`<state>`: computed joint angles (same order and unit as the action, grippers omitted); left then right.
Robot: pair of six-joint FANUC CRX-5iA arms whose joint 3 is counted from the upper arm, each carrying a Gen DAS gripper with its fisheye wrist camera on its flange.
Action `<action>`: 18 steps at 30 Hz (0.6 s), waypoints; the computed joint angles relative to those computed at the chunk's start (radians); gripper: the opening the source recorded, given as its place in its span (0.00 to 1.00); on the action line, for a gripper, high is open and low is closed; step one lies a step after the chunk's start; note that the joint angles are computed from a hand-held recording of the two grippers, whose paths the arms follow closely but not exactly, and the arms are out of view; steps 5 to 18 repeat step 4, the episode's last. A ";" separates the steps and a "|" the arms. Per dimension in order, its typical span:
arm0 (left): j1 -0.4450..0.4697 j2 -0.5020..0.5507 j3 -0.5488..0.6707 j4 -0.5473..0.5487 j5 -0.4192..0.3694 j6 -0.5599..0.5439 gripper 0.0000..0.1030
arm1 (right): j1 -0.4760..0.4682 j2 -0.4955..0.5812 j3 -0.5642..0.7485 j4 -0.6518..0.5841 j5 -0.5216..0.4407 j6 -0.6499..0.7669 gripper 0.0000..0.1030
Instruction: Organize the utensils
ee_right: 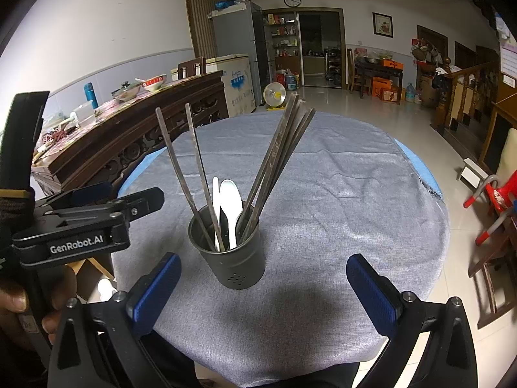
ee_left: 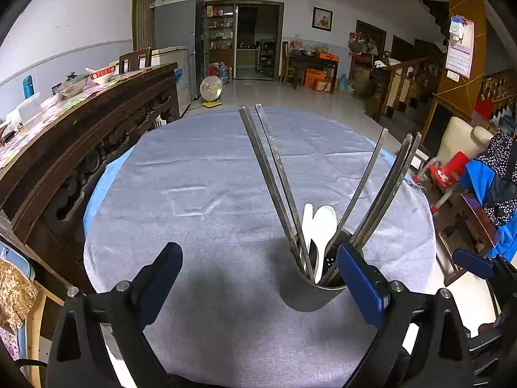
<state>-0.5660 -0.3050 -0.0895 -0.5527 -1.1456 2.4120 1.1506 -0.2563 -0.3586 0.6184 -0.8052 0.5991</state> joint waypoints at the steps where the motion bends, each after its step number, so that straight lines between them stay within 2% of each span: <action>1: 0.001 -0.002 -0.002 0.002 0.003 -0.003 0.94 | 0.001 0.000 0.000 0.002 0.000 -0.002 1.00; 18: -0.001 -0.003 -0.002 0.001 0.002 -0.001 0.94 | 0.002 0.000 0.000 0.000 -0.001 -0.001 1.00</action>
